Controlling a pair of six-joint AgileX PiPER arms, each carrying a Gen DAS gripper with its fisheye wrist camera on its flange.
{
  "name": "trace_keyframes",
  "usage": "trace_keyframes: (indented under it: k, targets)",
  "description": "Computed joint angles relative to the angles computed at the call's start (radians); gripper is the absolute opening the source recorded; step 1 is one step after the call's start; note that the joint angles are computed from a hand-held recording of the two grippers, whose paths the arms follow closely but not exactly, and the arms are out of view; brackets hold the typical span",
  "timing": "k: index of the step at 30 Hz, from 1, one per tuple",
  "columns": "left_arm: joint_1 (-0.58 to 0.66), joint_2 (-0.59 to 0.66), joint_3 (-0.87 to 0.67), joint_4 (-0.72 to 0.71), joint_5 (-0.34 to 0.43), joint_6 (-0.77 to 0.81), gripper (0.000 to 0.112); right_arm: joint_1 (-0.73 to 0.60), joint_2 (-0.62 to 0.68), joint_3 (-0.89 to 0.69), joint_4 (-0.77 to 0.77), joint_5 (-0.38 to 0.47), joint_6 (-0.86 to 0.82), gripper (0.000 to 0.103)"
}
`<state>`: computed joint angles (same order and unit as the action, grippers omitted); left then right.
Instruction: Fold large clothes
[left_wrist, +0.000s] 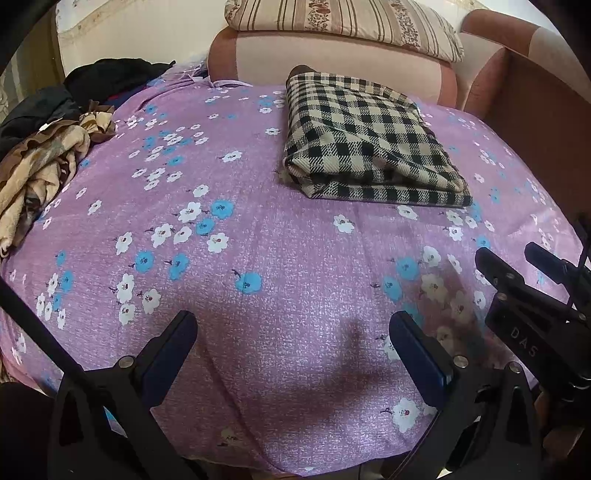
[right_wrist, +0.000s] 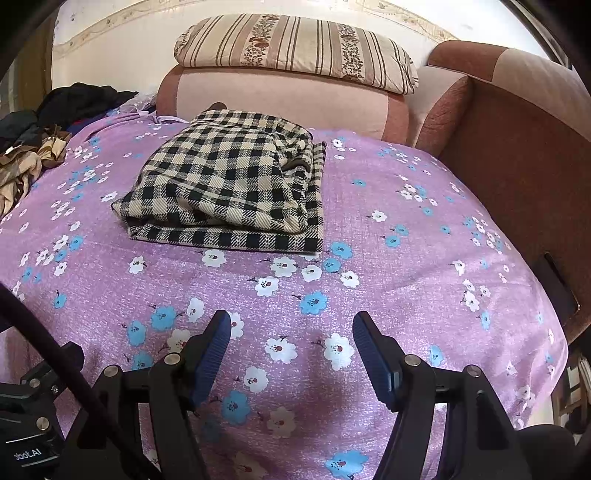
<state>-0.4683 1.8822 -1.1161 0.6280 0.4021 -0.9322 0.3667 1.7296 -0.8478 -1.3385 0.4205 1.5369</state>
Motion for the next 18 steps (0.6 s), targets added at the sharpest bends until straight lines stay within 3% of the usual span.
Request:
trace_keyframes:
  k: [18]
  targets:
    - [0.011,0.009,-0.005,-0.06,-0.011,0.06,0.103,0.01,-0.001,0.007,-0.033,-0.003,0.03,0.074]
